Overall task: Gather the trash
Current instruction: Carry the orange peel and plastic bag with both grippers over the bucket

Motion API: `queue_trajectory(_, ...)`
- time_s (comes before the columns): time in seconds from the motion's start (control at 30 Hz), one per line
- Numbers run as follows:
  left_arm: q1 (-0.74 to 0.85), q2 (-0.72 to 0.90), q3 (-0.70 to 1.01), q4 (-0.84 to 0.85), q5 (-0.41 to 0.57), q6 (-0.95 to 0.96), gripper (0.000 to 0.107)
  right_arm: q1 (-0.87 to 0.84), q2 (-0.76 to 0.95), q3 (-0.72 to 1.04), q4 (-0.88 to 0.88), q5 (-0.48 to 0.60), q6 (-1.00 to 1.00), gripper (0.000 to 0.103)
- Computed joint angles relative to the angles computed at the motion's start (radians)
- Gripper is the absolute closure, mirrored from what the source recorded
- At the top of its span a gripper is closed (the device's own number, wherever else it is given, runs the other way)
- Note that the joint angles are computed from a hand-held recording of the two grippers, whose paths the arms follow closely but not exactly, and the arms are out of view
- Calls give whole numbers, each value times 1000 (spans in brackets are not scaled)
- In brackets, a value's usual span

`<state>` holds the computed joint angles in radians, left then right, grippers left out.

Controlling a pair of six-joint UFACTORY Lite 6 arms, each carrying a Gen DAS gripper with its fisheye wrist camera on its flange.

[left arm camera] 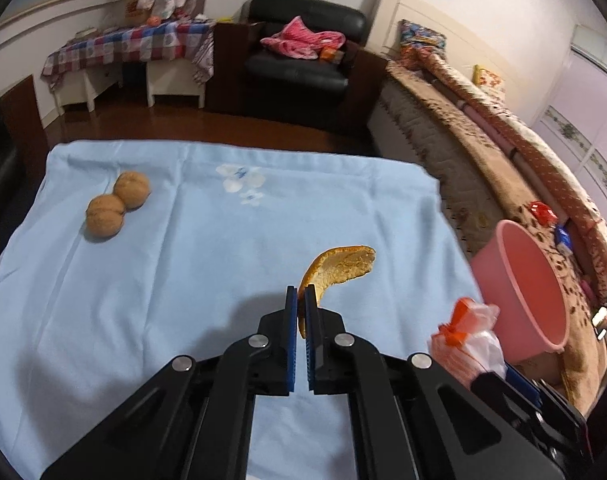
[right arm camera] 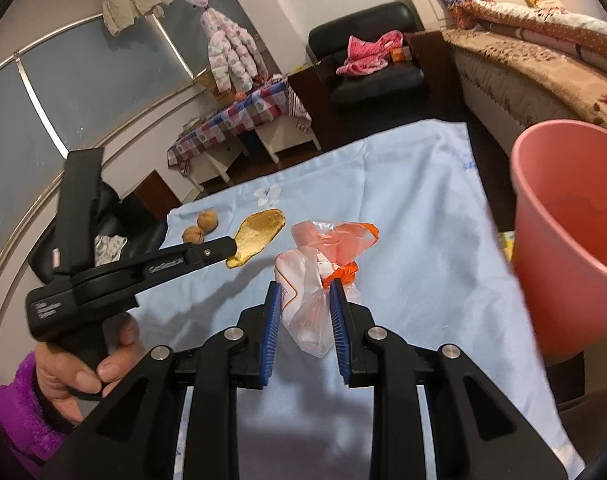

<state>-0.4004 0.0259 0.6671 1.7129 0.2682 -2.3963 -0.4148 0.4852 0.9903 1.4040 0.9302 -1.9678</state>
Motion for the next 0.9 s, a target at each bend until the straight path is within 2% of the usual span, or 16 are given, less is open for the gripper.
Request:
queue_trajectory(0.3, -152, 41, 195, -305, 25, 336, 104, -175, 61, 162, 1, 46, 72, 78)
queue_trajectory(0.6, -268, 297, 586, -621, 61, 706, 104, -300, 207, 420, 0, 36, 174, 78)
queue_trajectory(0.9, -330, 626, 996, -904, 116, 1034, 104, -331, 401, 682, -67, -10, 293, 78)
